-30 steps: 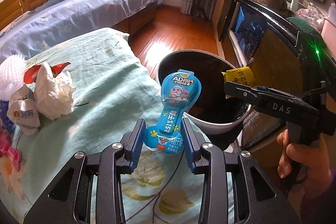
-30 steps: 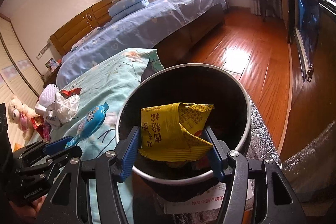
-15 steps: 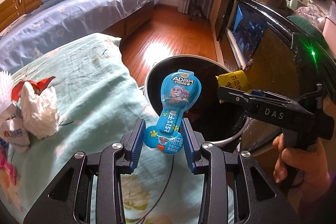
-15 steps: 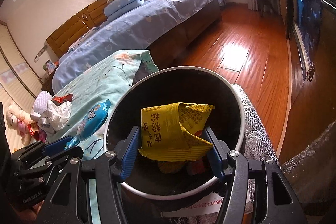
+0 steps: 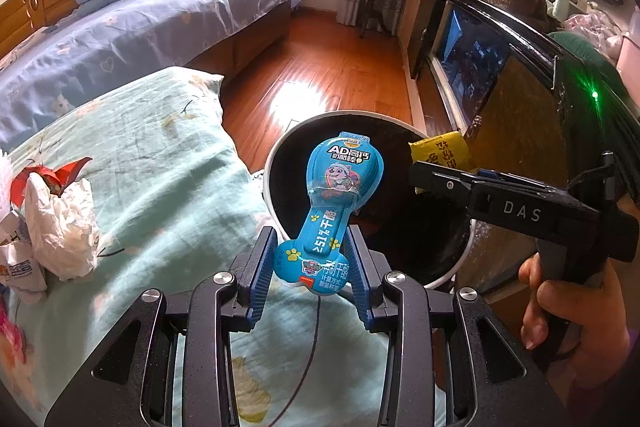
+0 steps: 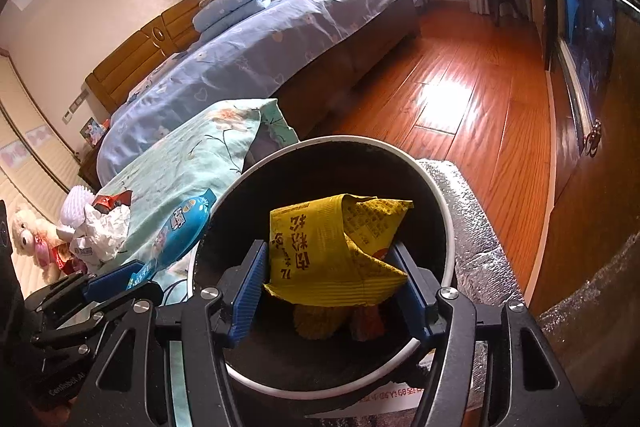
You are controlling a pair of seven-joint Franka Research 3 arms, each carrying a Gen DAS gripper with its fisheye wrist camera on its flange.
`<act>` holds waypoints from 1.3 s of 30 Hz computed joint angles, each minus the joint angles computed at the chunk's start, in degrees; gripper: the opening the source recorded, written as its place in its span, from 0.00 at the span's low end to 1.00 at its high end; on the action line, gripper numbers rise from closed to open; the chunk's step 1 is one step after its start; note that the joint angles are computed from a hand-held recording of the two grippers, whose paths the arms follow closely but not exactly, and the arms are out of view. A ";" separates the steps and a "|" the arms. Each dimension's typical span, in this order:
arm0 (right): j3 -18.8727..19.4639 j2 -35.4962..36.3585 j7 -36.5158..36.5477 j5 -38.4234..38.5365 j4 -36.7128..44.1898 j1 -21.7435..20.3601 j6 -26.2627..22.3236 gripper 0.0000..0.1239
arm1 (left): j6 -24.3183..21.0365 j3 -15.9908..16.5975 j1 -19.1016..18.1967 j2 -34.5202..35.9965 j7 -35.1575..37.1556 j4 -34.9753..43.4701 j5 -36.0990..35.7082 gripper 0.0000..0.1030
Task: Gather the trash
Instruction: 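Carry both items over the trash bin and open both grippers to release, then move both grippers back to the items on the bed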
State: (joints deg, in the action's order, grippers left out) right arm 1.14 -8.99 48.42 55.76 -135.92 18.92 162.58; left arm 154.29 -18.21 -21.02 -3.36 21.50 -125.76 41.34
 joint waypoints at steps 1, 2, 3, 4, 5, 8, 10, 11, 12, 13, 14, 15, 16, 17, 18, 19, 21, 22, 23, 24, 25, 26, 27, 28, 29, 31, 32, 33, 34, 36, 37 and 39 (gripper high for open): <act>-0.03 0.10 0.08 -0.13 0.18 -0.05 -0.06 0.51 | -0.04 -0.02 0.00 0.14 -0.09 0.16 0.04 0.33; -0.04 0.21 0.13 -0.20 0.34 -0.09 -0.08 0.51 | 0.00 -0.02 -0.03 0.34 -0.13 0.36 0.01 0.33; 0.01 0.25 0.18 -0.29 0.42 -0.10 -0.01 0.51 | 0.08 0.06 -0.04 0.56 0.11 0.58 -0.22 0.33; 0.04 0.25 0.22 -0.41 0.50 -0.12 0.03 0.51 | 0.15 0.12 -0.06 0.68 0.27 0.69 -0.41 0.33; 0.07 0.29 0.26 -0.50 0.56 -0.12 0.11 0.52 | 0.22 0.16 -0.09 0.80 0.41 0.79 -0.57 0.33; 0.23 0.42 1.35 -1.34 0.76 -0.27 0.15 0.53 | -0.13 0.31 -0.17 0.96 0.76 1.02 -1.58 0.35; 0.36 0.59 3.21 -2.77 0.93 -0.63 -0.15 0.62 | -0.35 0.44 -0.19 0.43 1.01 0.53 -2.98 0.63; 0.23 0.52 3.49 -2.67 0.92 -0.65 -0.45 0.66 | -0.06 0.46 -0.10 -0.25 0.19 -0.23 -3.15 0.70; 0.07 0.30 3.19 -2.07 0.80 -0.55 -0.59 0.67 | 0.72 0.38 0.18 -1.35 -1.83 -1.49 -1.99 0.74; 0.08 0.06 3.26 -2.03 0.61 -0.53 -0.53 0.67 | 1.29 0.19 0.46 -2.46 -3.40 -2.69 -1.09 0.74; 0.21 -0.19 3.73 -2.43 0.30 -0.57 -0.33 0.69 | 1.60 0.08 0.62 -3.62 -4.04 -3.95 -1.24 0.74; 0.19 -0.54 3.72 -2.25 -0.03 -0.42 -0.24 0.69 | 1.95 -0.10 0.83 -4.77 -4.85 -5.26 -1.41 0.74; 0.08 -0.85 3.42 -1.78 -0.28 -0.20 -0.21 0.69 | 2.53 -0.32 1.11 -6.25 -5.96 -6.92 -1.39 0.74; 0.12 -1.27 3.44 -1.52 -0.68 0.01 -0.05 0.69 | 2.83 -0.63 1.40 -7.28 -6.63 -8.06 -1.40 0.74; 0.15 -1.73 3.41 -1.11 -1.10 0.30 0.16 0.69 | 2.85 -0.99 1.61 -8.67 -7.44 -9.54 -1.55 0.74; 0.05 -2.08 3.05 -0.41 -1.38 0.69 0.22 0.69 | 2.91 -1.26 1.77 -9.48 -7.74 -10.51 -1.95 0.74; -0.07 -3.16 1.73 1.76 -2.35 1.79 0.50 0.70 | 3.63 -1.24 1.60 -11.74 -7.35 -13.35 -4.00 0.74; 0.12 -3.57 1.68 2.21 -2.81 2.23 0.79 0.70 | 3.58 -1.41 1.65 -12.82 -7.32 -14.50 -4.76 0.74; 0.20 -3.93 1.39 2.75 -3.21 2.74 0.86 0.70 | 3.36 -1.61 1.70 -14.04 -7.39 -15.71 -5.49 0.74; 0.26 -4.34 0.87 3.48 -3.61 3.38 0.86 0.70 | 3.03 -1.74 1.69 -15.44 -7.41 -17.01 -6.35 0.74; 0.43 -4.66 0.56 4.02 -3.99 3.95 1.00 0.70 | 2.61 -2.01 1.84 -16.60 -7.65 -17.95 -6.97 0.74; 0.64 -5.03 0.46 4.26 -4.39 4.46 1.02 0.70 | 2.18 -2.24 1.97 -18.15 -8.11 -19.25 -7.57 0.74; 0.81 -5.55 0.24 4.59 -4.88 5.06 0.89 0.70 | 1.95 -2.44 2.11 -19.58 -8.50 -20.46 -8.09 0.74; 0.97 -5.92 0.10 4.98 -5.20 5.63 0.93 0.70 | 1.63 -2.54 2.18 -21.05 -8.86 -21.70 -8.73 0.74; 1.06 -6.44 -0.54 5.85 -5.57 6.49 0.87 0.71 | 1.05 -2.63 2.15 -22.89 -9.42 -23.20 -9.56 0.75; 1.40 -7.25 -1.34 6.97 -6.23 7.81 1.26 0.72 | 0.80 -2.74 2.20 -25.89 -10.20 -25.71 -10.79 0.75; 1.56 -7.54 -1.63 7.44 -6.47 8.42 1.55 0.73 | 0.60 -2.82 2.22 -27.41 -10.67 -26.94 -11.39 0.75; 1.85 -7.90 -1.89 7.84 -6.73 9.13 1.79 0.74 | 0.20 -2.85 2.19 -29.03 -11.10 -28.23 -12.02 0.75; 2.11 -8.09 -1.86 7.86 -6.83 9.66 1.92 0.75 | -0.07 -2.88 2.18 -30.13 -11.32 -29.07 -12.56 0.75; 2.62 -8.37 -2.19 8.18 -7.05 10.95 2.49 0.75 | -0.75 -2.96 2.03 -32.34 -11.78 -30.73 -13.67 0.75; 2.82 -8.49 -2.27 8.20 -7.16 11.49 2.75 0.75 | -1.02 -2.99 1.88 -33.69 -12.22 -31.87 -14.23 0.75; 3.22 -8.47 -2.29 8.16 -7.18 12.60 2.91 0.76 | -1.42 -2.88 1.54 -36.02 -12.71 -33.83 -15.17 0.75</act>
State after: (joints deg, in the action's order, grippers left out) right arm 4.36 -17.46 46.13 63.92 -143.11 31.52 165.49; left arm 152.87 -21.09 -19.48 -39.38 8.79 -159.59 26.17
